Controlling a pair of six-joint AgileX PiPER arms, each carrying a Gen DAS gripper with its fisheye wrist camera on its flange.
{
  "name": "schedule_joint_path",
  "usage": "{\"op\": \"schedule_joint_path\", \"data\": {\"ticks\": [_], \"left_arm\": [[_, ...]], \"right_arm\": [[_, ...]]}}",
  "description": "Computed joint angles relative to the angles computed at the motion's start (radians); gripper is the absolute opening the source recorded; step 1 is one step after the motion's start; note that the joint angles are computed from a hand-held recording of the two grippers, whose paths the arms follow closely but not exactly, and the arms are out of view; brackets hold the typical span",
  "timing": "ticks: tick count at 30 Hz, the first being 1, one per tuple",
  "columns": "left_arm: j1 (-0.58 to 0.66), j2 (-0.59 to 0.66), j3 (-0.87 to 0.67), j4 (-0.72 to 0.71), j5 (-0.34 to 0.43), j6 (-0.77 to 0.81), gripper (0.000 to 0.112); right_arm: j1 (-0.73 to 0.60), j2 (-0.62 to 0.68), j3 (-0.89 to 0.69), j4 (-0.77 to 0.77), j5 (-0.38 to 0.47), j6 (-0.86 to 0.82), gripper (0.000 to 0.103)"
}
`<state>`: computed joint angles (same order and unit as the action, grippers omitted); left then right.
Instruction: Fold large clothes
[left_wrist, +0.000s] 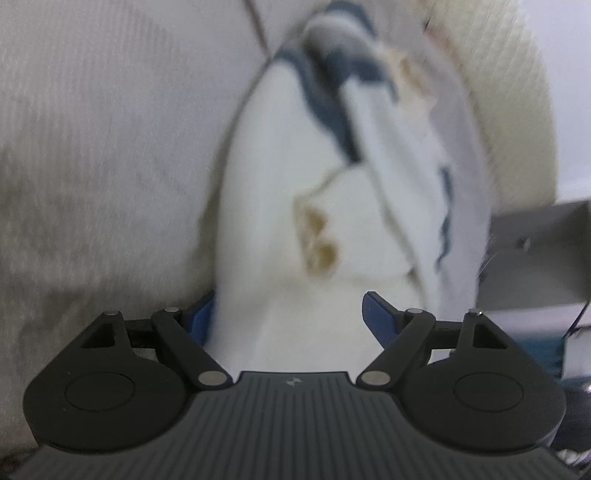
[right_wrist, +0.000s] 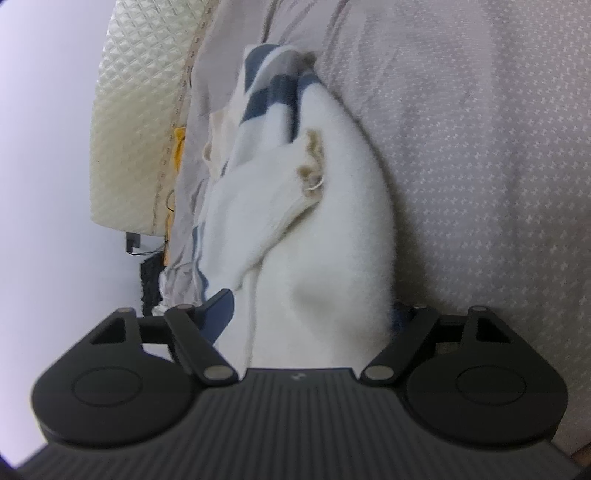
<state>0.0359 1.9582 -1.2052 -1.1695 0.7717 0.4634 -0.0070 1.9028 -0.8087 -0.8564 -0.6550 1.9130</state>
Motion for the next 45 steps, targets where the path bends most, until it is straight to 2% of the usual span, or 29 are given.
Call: {"op": "schedule_joint_path", "data": {"ticks": [4, 10, 13, 15, 17, 18, 21, 24, 31, 33, 38, 42, 45], "left_arm": [[-0.034, -0.006, -0.029, 0.114, -0.003, -0.075, 0.082], [-0.071, -0.002, -0.056, 0.167, 0.010, -0.095, 0.069], [-0.088, -0.015, -0.055, 0.193, 0.006, -0.101, 0.050], [-0.101, -0.029, -0.054, 0.234, -0.008, -0.136, 0.029], [-0.104, -0.051, -0.041, 0.240, -0.027, -0.144, 0.017], [-0.105, -0.060, -0.037, 0.217, -0.037, -0.134, 0.015], [-0.061, -0.117, 0.021, 0.075, -0.034, -0.007, 0.013], [-0.002, -0.167, 0.056, -0.045, 0.013, 0.101, 0.012], [0.117, -0.281, 0.083, -0.221, 0.130, 0.206, 0.011], [0.138, -0.312, 0.076, -0.257, 0.159, 0.217, 0.007], [0.189, -0.406, 0.090, -0.288, 0.235, 0.226, 0.006], [0.234, -0.497, 0.149, -0.308, 0.291, 0.232, 0.006], [0.302, -0.586, 0.221, -0.313, 0.370, 0.236, 0.006]], "right_arm": [[-0.002, 0.014, -0.013, -0.070, 0.041, 0.082, 0.067], [0.019, 0.004, -0.011, -0.128, 0.094, 0.125, 0.046], [0.040, -0.010, 0.002, -0.122, 0.106, 0.118, 0.038], [0.044, -0.019, 0.020, -0.097, 0.101, 0.099, 0.025], [0.048, -0.032, 0.039, -0.073, 0.089, 0.085, 0.021], [0.049, -0.043, 0.049, -0.058, 0.081, 0.068, 0.019], [0.034, -0.082, 0.084, -0.008, 0.030, 0.007, 0.016], [-0.003, -0.124, 0.119, 0.009, -0.052, -0.023, 0.014], [-0.098, -0.264, 0.151, -0.047, -0.191, 0.000, 0.009], [-0.125, -0.318, 0.150, -0.085, -0.196, 0.013, 0.009], [-0.187, -0.427, 0.188, -0.135, -0.255, 0.036, 0.008], [-0.219, -0.521, 0.223, -0.187, -0.279, 0.065, 0.008], [-0.250, -0.614, 0.240, -0.273, -0.291, 0.115, 0.009]]}}
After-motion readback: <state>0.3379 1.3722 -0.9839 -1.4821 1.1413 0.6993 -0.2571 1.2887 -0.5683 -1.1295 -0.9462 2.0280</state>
